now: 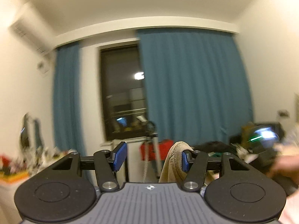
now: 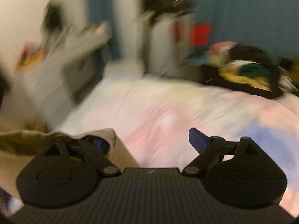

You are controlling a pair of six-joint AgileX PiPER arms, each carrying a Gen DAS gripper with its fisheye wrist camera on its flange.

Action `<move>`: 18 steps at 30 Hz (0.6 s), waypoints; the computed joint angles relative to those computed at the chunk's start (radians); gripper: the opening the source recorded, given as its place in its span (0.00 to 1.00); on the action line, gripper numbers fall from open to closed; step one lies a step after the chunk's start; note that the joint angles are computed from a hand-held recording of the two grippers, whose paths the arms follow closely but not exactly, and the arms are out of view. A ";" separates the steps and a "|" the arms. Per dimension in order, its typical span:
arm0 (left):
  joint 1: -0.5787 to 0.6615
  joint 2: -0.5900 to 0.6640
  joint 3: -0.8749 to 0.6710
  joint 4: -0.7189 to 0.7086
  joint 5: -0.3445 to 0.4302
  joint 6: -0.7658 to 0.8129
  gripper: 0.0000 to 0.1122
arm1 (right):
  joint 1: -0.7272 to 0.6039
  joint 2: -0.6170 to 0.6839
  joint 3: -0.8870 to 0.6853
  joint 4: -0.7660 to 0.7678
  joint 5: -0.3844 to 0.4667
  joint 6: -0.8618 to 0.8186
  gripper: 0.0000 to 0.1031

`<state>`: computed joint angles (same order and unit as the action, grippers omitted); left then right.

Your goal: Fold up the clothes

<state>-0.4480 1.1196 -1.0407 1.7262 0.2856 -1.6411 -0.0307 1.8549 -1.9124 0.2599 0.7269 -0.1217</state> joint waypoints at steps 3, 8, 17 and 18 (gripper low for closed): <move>-0.015 0.030 -0.083 -0.148 0.080 0.036 0.53 | -0.071 -0.150 0.103 0.070 -0.126 0.008 0.85; -0.100 0.055 -0.248 -0.098 0.199 -0.011 0.56 | -0.107 -0.379 0.183 0.051 -0.281 0.005 0.85; -0.281 -0.001 -0.534 -0.250 0.230 0.285 0.63 | -0.425 -0.592 0.064 0.470 -0.111 -0.193 0.85; -0.308 -0.003 -0.558 -0.267 0.239 0.318 0.63 | -0.489 -0.608 0.051 0.547 -0.068 -0.229 0.85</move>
<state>-0.7555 1.1164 -1.5991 1.4590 0.5250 -1.3234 -0.5198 1.2472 -1.8615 0.8066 0.6592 -0.3510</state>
